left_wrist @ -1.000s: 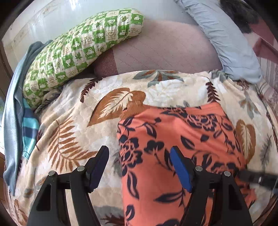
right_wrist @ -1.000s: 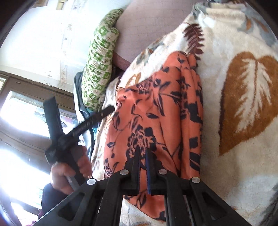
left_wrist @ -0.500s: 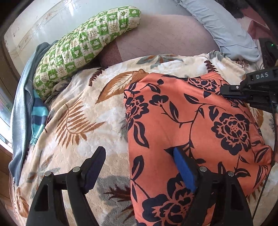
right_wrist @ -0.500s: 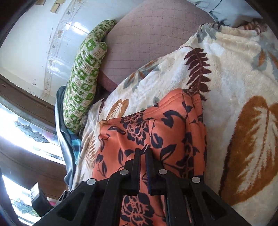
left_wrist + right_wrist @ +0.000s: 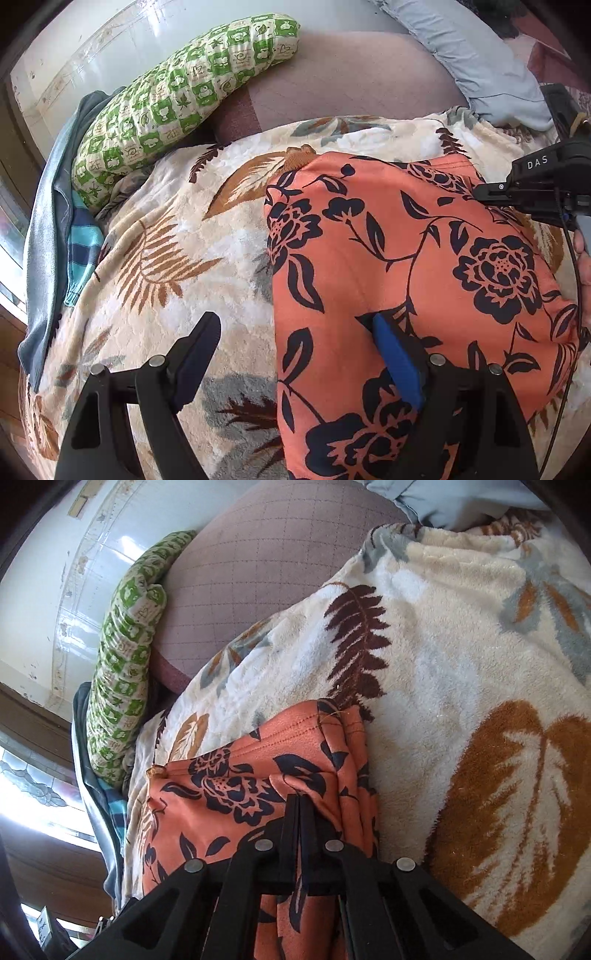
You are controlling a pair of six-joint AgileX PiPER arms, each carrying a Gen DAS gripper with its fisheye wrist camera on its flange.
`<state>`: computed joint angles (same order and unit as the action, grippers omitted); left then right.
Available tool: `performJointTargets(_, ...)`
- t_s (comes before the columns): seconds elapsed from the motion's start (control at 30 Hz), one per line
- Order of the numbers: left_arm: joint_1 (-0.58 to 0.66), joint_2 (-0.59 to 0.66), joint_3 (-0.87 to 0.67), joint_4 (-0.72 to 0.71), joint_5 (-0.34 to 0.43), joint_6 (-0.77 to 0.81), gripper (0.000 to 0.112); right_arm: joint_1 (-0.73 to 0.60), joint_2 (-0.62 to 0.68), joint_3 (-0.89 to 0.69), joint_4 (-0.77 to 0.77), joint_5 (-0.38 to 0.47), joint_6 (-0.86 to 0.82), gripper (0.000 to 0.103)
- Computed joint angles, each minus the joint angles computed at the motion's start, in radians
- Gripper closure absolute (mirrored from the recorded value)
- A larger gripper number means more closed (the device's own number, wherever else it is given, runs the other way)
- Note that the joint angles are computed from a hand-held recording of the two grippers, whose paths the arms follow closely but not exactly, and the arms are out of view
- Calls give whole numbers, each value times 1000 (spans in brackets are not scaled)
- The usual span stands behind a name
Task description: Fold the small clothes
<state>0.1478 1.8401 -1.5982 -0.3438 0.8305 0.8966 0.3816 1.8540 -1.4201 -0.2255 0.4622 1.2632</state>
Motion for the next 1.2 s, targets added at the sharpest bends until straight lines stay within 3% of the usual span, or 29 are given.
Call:
performJointTargets(0.17, 2, -15, 21, 7, -7, -18, 27, 70, -86, 28, -137, 46, 125, 97)
performJointTargets(0.37, -1, -8, 10, 34, 12, -81, 24, 176, -172, 109, -135, 74, 178, 98)
performJointTargets(0.5, 14, 14, -25, 44, 89, -126, 19, 221, -217, 206, -147, -21, 299, 98)
performJointTargets(0.67, 44, 10, -11, 15, 138, -85, 17, 328, -241, 285, -236, -9, 452, 97)
performJointTargets(0.8, 77, -8, 25, -18, 147, -65, 16, 348, -259, 405, -269, -145, 574, 99)
performJointTargets(0.97, 114, -60, 105, -36, 121, 38, 13, 394, -235, 387, -317, -79, 627, 102)
performJointTargets(1.2, 191, -80, 84, -93, 218, 85, 12, 400, -261, 408, -334, -83, 658, 103)
